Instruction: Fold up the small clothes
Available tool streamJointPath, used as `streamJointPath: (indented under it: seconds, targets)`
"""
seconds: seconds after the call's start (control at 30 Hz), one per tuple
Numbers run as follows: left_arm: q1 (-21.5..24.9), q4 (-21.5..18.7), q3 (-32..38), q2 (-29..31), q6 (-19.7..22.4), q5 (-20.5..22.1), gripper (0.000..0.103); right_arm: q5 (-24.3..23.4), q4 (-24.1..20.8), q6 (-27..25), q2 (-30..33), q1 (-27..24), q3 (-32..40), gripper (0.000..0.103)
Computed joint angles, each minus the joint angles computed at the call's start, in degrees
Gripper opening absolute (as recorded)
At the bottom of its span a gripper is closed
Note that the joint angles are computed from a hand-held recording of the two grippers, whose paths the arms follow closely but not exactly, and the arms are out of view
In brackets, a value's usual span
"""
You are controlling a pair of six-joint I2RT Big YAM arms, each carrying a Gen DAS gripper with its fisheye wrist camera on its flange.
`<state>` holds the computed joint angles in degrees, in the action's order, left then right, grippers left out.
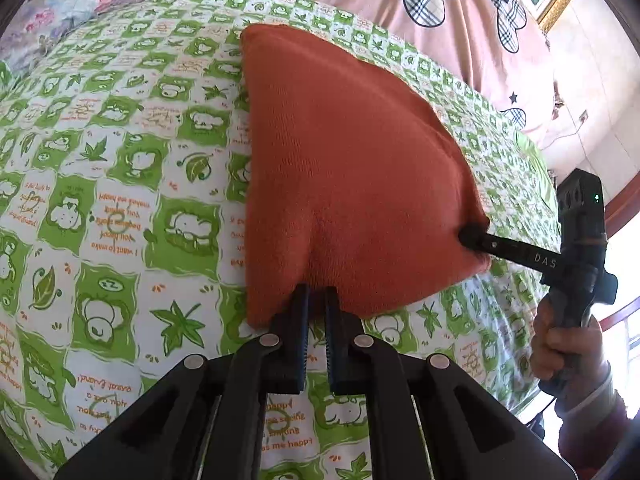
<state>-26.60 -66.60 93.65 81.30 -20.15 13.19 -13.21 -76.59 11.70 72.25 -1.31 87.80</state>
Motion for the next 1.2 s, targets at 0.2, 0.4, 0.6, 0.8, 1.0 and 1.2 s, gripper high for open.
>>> streamJointPath:
  seconds: [0.2,0.4,0.6,0.8,1.0,1.2]
  targets:
    - [-1.5,-0.6,0.0,-0.3,0.3,-3.5,0.007,3.3,-1.0,-0.9,-2.5,0.6,-2.0,0.003]
    - [-3.0,-4.8,0.4,-0.4,0.2,-6.8,0.014,10.1,-4.9,0.9,-4.9,1.3,-2.0,0.008]
    - [-5.0,-5.4,-0.4,-4.3,-0.1,-14.6,0.065,8.2,-5.9,2.1,-9.3,0.7,-2.5,0.031]
    - [-6.5,-6.9,-1.1,-6.7,-1.4,-17.9,0.075,9.0,-6.1,2.5,-12.6,3.4,-2.6,0.051]
    - [-8.3,-8.6,-3.0,-9.5,-3.7,-21.2,0.08,8.5,-6.9,1.9,-13.1,4.8,-2.6,0.052]
    - [-8.8,-9.9,-1.8,-8.4,-3.6,-23.8,0.083,6.1,-6.5,-0.4,-10.2,4.7,-1.1,0.057]
